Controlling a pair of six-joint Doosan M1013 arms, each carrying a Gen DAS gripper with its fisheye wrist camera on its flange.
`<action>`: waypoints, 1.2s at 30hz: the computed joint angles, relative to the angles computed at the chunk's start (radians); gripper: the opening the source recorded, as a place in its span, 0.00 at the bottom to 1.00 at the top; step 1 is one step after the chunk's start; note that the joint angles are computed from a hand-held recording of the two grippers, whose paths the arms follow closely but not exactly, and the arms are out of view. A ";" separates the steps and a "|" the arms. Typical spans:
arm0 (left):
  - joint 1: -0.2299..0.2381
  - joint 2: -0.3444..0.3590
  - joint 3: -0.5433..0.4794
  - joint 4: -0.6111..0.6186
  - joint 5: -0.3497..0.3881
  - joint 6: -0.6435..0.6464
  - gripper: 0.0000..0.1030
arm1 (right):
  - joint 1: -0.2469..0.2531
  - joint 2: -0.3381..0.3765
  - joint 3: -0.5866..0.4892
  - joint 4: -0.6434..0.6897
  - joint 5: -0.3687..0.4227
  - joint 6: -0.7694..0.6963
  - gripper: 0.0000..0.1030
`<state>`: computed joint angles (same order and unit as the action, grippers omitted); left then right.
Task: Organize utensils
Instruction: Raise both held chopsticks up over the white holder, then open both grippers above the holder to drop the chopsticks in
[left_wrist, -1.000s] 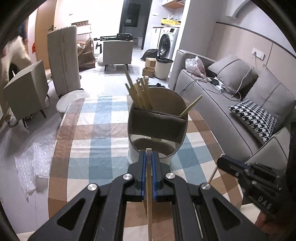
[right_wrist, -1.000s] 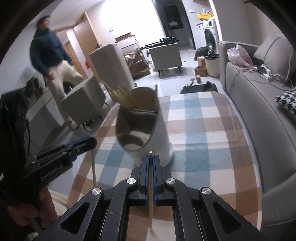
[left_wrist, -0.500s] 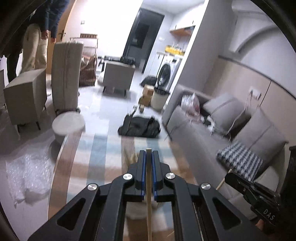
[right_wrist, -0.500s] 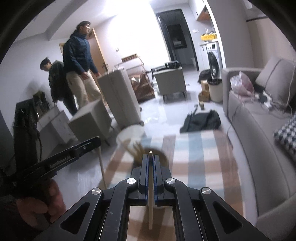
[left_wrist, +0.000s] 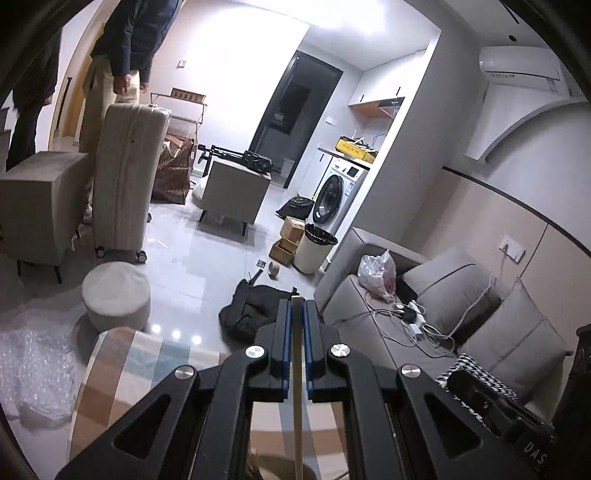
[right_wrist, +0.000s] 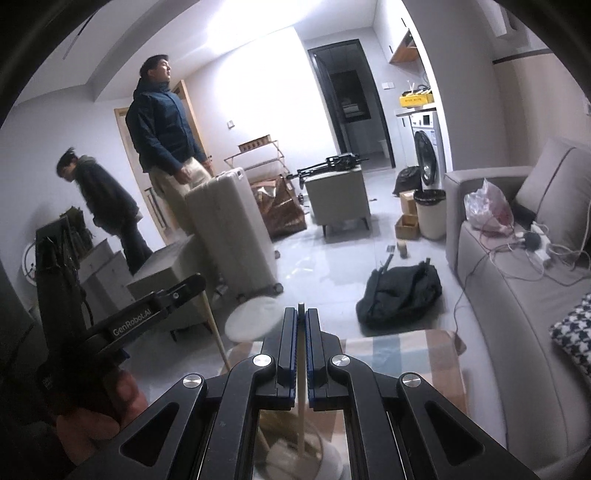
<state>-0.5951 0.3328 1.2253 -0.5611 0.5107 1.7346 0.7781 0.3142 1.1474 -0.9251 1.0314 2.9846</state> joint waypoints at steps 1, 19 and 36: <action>-0.001 0.003 0.003 0.000 -0.006 0.006 0.02 | -0.006 0.006 -0.003 0.009 -0.002 -0.007 0.03; 0.003 -0.019 0.109 -0.136 -0.065 0.214 0.02 | -0.011 0.047 0.023 0.024 -0.027 -0.103 0.03; 0.025 -0.037 0.106 -0.147 0.174 0.398 0.02 | 0.000 0.045 0.066 0.140 -0.033 -0.138 0.03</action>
